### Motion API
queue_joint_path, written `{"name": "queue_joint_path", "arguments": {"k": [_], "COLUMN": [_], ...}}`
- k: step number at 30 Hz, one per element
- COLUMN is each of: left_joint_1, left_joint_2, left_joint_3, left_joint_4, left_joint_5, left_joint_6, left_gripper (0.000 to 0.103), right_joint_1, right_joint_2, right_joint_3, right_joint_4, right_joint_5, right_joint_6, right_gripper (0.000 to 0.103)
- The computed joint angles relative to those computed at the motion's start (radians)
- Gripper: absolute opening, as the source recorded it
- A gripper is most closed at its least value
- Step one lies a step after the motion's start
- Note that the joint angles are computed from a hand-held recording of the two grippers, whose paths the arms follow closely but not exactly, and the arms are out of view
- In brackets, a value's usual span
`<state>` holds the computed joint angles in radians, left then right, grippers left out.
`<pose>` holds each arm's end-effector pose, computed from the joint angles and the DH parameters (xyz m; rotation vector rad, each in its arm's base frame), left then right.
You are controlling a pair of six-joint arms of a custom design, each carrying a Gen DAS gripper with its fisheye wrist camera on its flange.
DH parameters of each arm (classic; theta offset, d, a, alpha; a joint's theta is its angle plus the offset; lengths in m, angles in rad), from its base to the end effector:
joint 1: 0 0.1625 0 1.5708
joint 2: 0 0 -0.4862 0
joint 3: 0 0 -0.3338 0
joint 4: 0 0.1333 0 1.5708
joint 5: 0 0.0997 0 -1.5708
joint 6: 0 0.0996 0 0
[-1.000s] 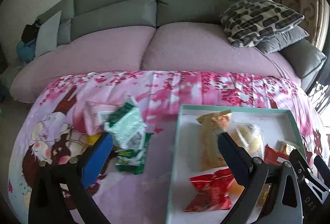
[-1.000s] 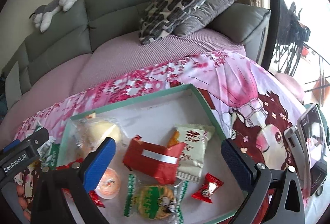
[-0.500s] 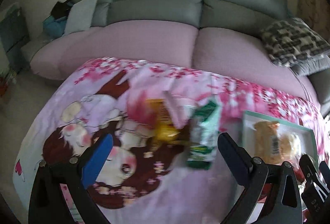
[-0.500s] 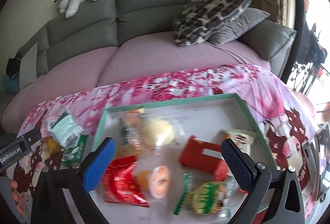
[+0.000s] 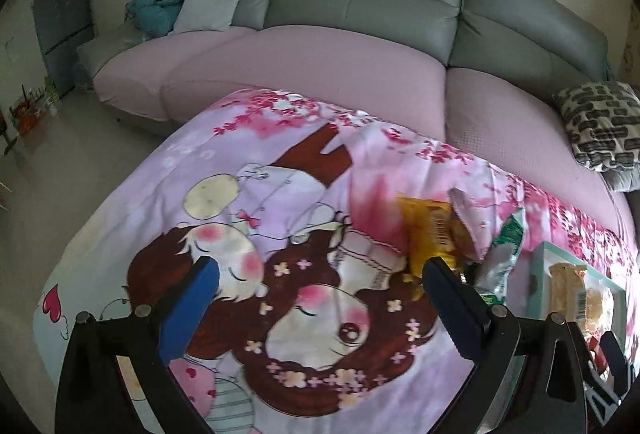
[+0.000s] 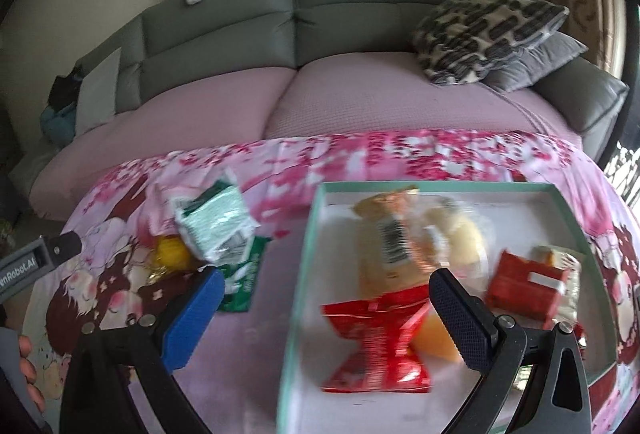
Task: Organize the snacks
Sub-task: 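Move both tools back toward the snack pile, then grasp the green milk-biscuit bag with the right gripper while the left grasps the yellow bread bag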
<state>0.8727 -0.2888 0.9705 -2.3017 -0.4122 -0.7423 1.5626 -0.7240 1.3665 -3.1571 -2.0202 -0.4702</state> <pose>-0.3594 -0.7777 0.0557 -0.0809 2.1173 -0.9532 0.0838 -0.7633 0.3126 0.2663 -2.3078 1.0191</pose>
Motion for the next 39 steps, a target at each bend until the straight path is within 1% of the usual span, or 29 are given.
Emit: {"name": "queue_joint_path", "arguments": {"k": [2, 5, 12, 13, 20, 21, 22, 25, 27, 30, 33, 36, 39], "left_joint_1": [0.002, 0.005, 0.019, 0.021, 0.048, 0.05, 0.055, 0.063, 0.071, 0.088, 0.098, 0.105, 0.118], "left_joint_2": [-0.006, -0.011, -0.008, -0.005, 0.042, 0.05, 0.06, 0.089, 0.109, 0.12, 0.134, 0.141, 0.137], "left_joint_3": [0.012, 0.029, 0.056, 0.054, 0.019, 0.009, -0.014, -0.078, -0.123, -0.155, -0.185, -0.201, -0.195], "left_joint_4": [-0.017, -0.066, -0.223, -0.239, -0.455, -0.466, -0.453, -0.394, -0.346, -0.295, -0.28, -0.293, -0.318], "left_joint_5": [0.003, 0.005, -0.016, -0.023, -0.142, -0.151, -0.169, -0.192, -0.212, -0.286, -0.326, -0.363, -0.422], "left_joint_6": [0.011, 0.049, 0.143, 0.152, 0.303, 0.315, 0.326, 0.355, 0.35, 0.314, 0.327, 0.339, 0.328], "left_gripper": [0.101, 0.101, 0.101, 0.101, 0.102, 0.102, 0.102, 0.102, 0.102, 0.102, 0.102, 0.102, 0.101], "right_joint_1": [0.006, 0.012, 0.012, 0.011, 0.009, 0.01, 0.011, 0.013, 0.011, 0.008, 0.014, 0.012, 0.012], "right_joint_2": [0.009, 0.019, 0.033, 0.034, 0.043, 0.045, 0.047, 0.055, 0.056, 0.056, 0.071, 0.075, 0.082], "right_joint_3": [-0.002, -0.001, -0.008, -0.01, -0.013, -0.014, -0.015, -0.023, -0.026, -0.046, -0.074, -0.098, -0.126], "right_joint_4": [0.0, 0.01, 0.046, 0.053, 0.051, 0.051, 0.049, 0.047, 0.06, 0.102, 0.108, 0.144, 0.176], "right_joint_5": [0.003, 0.008, 0.033, 0.037, 0.061, 0.059, 0.055, 0.043, 0.057, 0.1, 0.09, 0.107, 0.11], "right_joint_6": [-0.005, 0.01, 0.037, 0.038, 0.019, 0.015, 0.008, 0.004, 0.012, 0.013, -0.002, 0.009, 0.016], "right_gripper": [0.103, 0.103, 0.103, 0.103, 0.103, 0.103, 0.103, 0.103, 0.101, 0.097, 0.092, 0.089, 0.089]}}
